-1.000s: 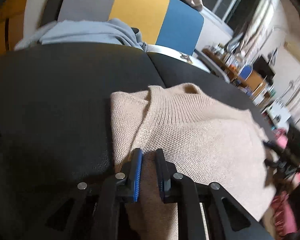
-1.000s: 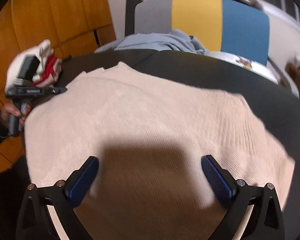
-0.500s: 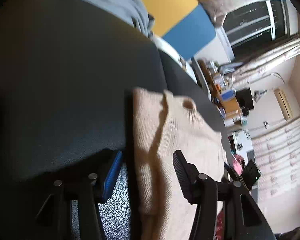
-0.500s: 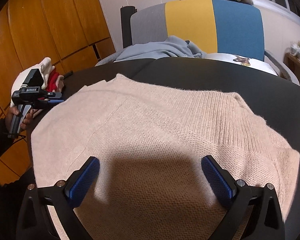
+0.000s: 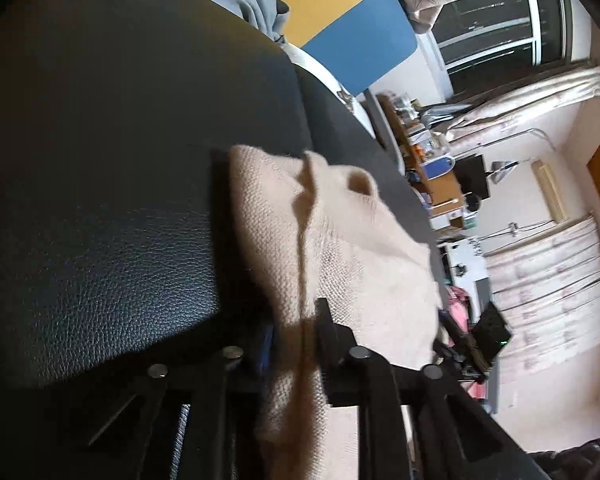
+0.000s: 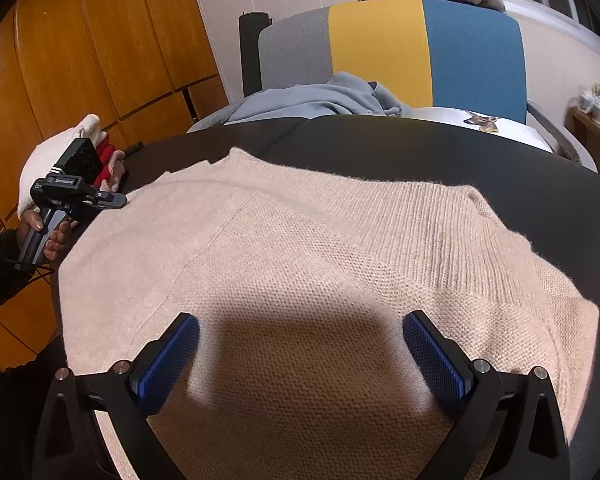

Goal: Fold clothes

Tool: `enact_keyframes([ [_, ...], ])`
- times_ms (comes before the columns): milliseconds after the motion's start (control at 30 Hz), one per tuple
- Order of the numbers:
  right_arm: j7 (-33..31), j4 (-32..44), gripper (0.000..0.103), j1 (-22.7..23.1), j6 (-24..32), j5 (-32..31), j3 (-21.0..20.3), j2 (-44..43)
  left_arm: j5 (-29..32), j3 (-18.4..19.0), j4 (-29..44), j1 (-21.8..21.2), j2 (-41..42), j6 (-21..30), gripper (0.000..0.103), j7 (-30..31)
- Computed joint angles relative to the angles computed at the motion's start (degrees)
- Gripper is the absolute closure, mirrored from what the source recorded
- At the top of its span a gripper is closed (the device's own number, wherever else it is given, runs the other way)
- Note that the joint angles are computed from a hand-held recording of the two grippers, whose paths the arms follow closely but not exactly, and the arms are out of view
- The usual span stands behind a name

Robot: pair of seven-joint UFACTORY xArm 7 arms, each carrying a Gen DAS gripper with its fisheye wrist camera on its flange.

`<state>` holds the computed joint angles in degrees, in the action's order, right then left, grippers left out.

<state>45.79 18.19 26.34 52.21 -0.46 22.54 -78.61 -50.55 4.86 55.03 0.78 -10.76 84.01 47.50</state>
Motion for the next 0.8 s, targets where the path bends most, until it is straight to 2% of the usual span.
enact_keyframes([
  [100, 0.3, -0.1, 0.0, -0.1, 0.0, 0.1, -0.1, -0.2, -1.2, -0.8, -2.5, -0.7, -2.9, -4.0, 0.092, -1.4],
  [233, 0.6, 1.1, 0.0, -0.5, 0.7, 0.9, -1.3, 0.6, -4.8, 1.1, -0.2, -0.3, -2.0, -5.3, 0.093, -4.4],
  [300, -0.1, 2.1, 0.0, -0.1, 1.1, 1.7, -2.9, 0.9, -4.0, 1.0, 0.8, 0.0, -2.5, -7.0, 0.094, -4.6],
  [633, -12.4, 7.9, 0.0, 1.9, 9.9, 6.9, -9.0, 2.1, 2.3, 1.4, 4.9, 0.1, -4.2, -9.2, 0.094, -6.2],
  [733, -17.9, 9.9, 0.0, 1.7, 11.4, 7.8, -10.5, 5.4, 3.5, 2.1, 5.3, 0.0, -4.8, -8.7, 0.094, -5.8],
  [800, -21.7, 11.1, 0.0, 1.7, 14.6, 8.8, -12.2, 8.4, 4.2, 2.1, 5.6, -0.3, -5.2, -8.6, 0.093, -5.7],
])
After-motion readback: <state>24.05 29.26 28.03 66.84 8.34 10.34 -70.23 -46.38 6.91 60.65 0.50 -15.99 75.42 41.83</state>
